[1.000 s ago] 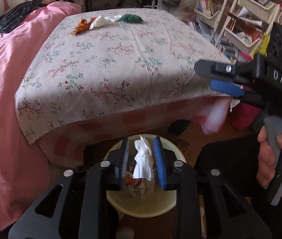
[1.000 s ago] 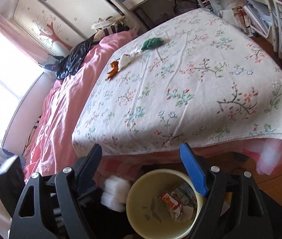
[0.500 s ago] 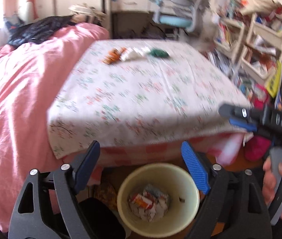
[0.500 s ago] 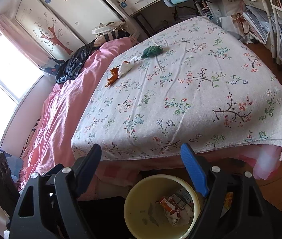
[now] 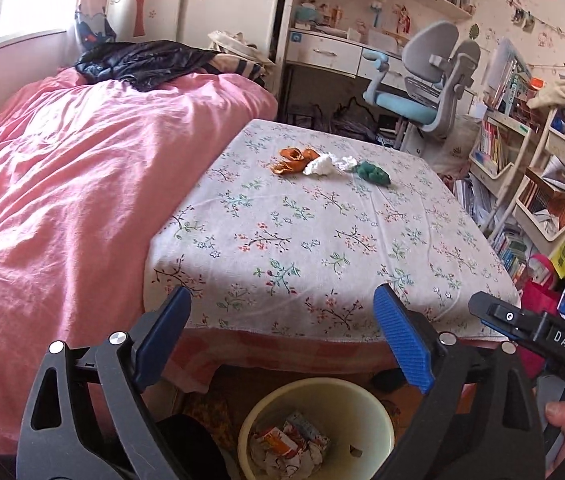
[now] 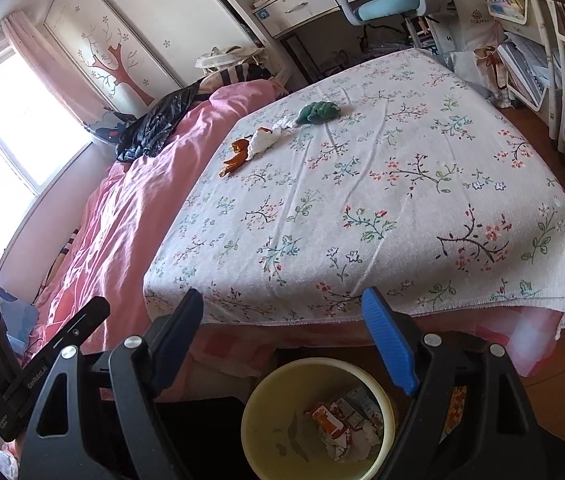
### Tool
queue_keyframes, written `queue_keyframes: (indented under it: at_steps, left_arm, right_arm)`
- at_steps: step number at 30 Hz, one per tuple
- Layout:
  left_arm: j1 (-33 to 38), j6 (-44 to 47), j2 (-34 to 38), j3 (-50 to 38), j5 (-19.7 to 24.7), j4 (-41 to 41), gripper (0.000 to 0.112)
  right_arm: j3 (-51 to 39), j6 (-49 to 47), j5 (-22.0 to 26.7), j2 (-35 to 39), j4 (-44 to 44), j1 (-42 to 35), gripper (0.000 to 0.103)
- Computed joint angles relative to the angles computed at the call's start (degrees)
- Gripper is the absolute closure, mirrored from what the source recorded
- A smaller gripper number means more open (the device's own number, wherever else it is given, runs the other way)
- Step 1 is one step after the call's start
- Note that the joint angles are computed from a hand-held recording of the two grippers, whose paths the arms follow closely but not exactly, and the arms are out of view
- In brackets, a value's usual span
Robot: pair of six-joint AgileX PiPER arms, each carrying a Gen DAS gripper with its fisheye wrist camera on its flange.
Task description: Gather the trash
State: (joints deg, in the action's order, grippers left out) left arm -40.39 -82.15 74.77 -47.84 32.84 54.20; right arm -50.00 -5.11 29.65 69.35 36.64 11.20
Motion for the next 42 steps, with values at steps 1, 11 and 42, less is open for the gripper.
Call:
queue_keyframes:
  at_steps: [1,11,42]
  left_arm:
    - [-0.1,-1.0,-0.1,0.2,0.1,0.9,0.023]
    - [8.1,8.4,3.2,-7.9,-4.3,-4.4,0.02]
    - [28.6,65.3,47.0,-65.0,7.5,-49.4,0.02]
  right_arm:
    - [0.0,0.0,-0.2,-0.1,-0.2,0.2,0.024]
    - [-5.5,2.2,0.0,3.5,-4.2,2.8,0.024]
    - [-79.8,12.2,22.8,59.0,-15.2,3.6,0.045]
